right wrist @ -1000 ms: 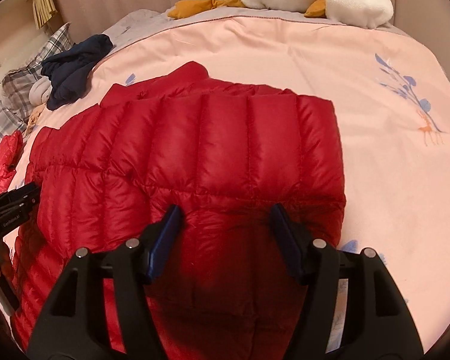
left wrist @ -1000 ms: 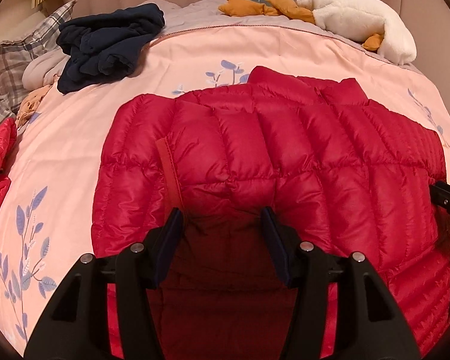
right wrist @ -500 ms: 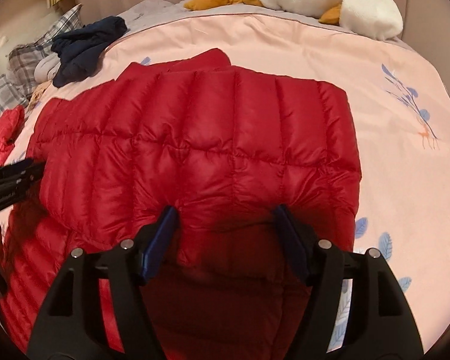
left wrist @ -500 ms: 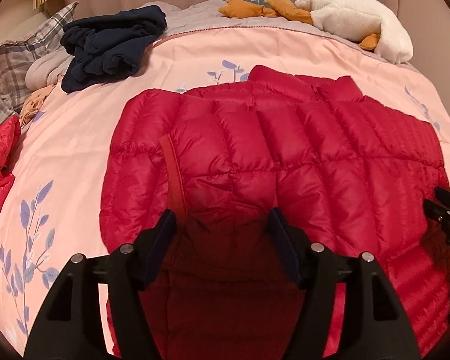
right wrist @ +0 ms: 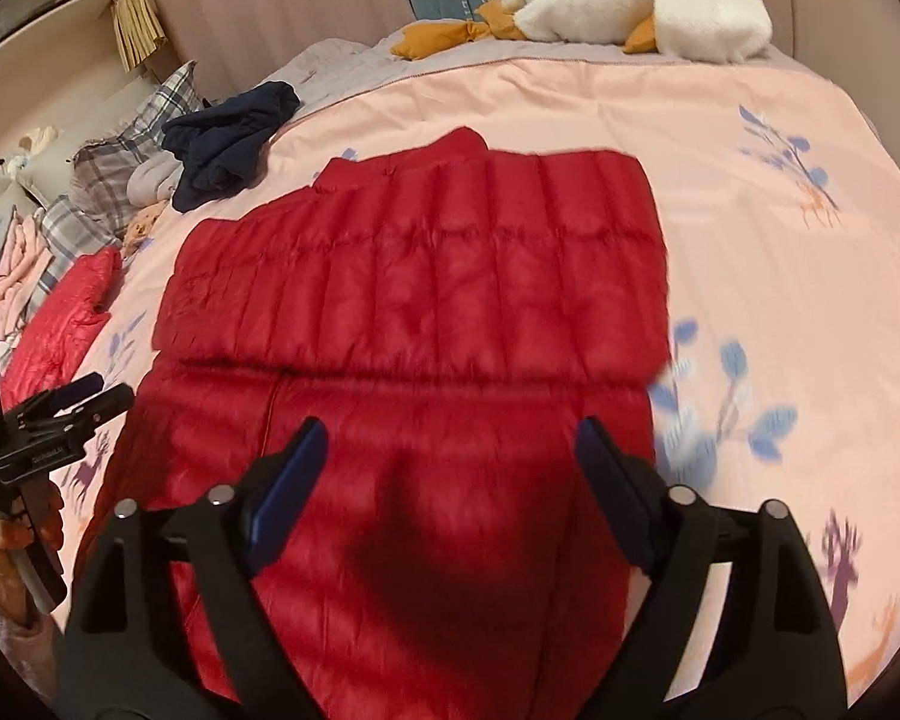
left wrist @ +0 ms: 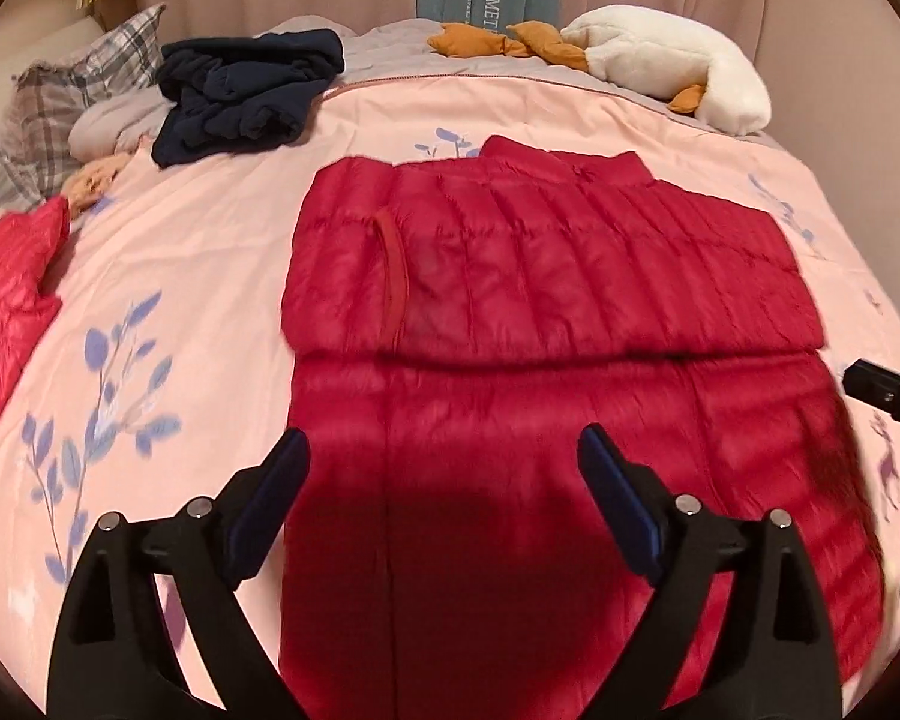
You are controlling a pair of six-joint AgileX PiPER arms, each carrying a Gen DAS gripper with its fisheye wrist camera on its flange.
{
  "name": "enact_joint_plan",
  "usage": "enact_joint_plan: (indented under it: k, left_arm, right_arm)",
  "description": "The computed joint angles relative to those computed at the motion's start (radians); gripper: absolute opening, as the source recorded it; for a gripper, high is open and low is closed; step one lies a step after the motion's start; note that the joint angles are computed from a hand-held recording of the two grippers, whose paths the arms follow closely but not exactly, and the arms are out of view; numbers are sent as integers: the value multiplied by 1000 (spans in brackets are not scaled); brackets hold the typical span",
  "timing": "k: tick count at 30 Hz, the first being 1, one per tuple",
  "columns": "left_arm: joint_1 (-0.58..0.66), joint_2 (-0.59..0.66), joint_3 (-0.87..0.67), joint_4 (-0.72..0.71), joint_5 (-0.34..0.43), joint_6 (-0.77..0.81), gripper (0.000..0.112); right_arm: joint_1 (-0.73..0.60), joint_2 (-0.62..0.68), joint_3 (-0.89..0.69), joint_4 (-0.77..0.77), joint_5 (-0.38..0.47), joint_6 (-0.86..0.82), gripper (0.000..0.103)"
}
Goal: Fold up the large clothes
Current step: 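Release the jacket and pull both tools back from it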
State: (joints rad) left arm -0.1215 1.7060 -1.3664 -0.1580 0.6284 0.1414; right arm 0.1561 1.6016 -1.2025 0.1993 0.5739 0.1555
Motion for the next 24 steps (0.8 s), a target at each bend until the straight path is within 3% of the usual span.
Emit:
enact_joint_plan:
  k: [2, 11, 19, 24]
  left_arm:
    - [20, -52, 67, -32, -11, 37, 99]
    - [100, -188, 263, -136, -8, 148, 101]
    - [164, -256, 396, -198, -7, 224, 102]
    - [227, -256, 440, -332, 44, 351, 102]
  right_arm:
    - [-15, -41, 55, 52, 5, -31, 91]
    - [-86, -179, 250, 216, 40, -133, 98]
    - [-145, -251, 366, 346, 100, -233, 100]
    - [-136, -264, 399, 391, 115, -273, 100]
